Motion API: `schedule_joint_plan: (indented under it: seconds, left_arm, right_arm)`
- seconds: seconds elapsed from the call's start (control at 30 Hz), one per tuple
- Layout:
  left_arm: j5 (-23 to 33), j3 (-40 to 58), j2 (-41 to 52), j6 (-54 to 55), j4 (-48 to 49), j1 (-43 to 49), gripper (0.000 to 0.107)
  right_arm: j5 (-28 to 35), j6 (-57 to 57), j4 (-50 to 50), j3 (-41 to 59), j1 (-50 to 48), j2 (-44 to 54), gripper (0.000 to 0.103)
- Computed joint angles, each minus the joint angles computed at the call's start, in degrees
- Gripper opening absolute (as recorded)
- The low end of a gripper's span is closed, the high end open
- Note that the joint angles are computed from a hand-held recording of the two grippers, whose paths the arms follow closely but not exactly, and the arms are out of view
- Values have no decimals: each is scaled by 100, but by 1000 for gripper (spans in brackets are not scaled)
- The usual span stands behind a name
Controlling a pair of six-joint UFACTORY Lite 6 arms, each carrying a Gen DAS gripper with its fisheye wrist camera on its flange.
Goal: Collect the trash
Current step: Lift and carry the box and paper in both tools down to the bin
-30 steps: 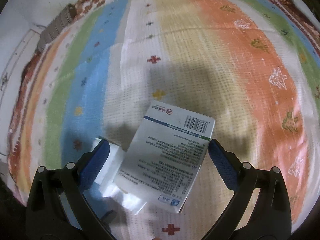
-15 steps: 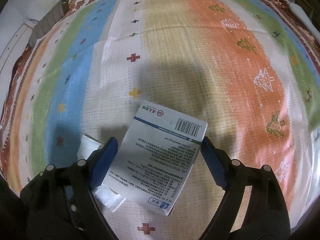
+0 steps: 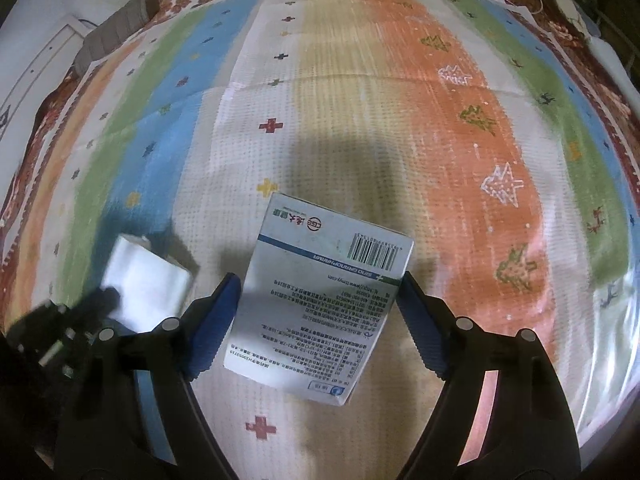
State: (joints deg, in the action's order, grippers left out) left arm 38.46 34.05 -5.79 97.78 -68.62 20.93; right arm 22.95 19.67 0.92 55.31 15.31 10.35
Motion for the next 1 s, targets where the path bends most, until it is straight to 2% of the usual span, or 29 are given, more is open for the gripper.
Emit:
schedule_joint_plan:
  seconds: [0.1, 0.2, 0.53, 0.73, 0.87, 0.93, 1.0]
  left_arm:
    - [301, 83, -414, -692, 513, 141, 2]
    - [222, 56, -946, -1437, 1150, -35, 2]
    - [959, -49, -2448, -3178, 2558, 142, 2]
    - [1990, 118, -2864, -3764, 2823, 1050, 2]
    - [2962, 268, -3325, -3610, 2856, 1877, 2]
    - [3569, 409, -3456, -3401, 2881, 2588, 2]
    - [3906, 454, -3573, -3180, 2912, 3059, 2]
  right_arm:
    - [52, -492, 439, -187, -58, -255, 74]
    - [152, -767, 758, -362, -67, -538, 74]
    - [871, -471, 450, -894, 231, -2029, 74]
    - [1368, -203, 355, -1223, 438, -3000, 73]
    - [1718, -99, 428, -1448, 602, -3804, 73]
    - [1939, 28, 398, -1579, 753, -4262, 73]
    - [2140, 257, 247, -1641, 953, -4579, 73]
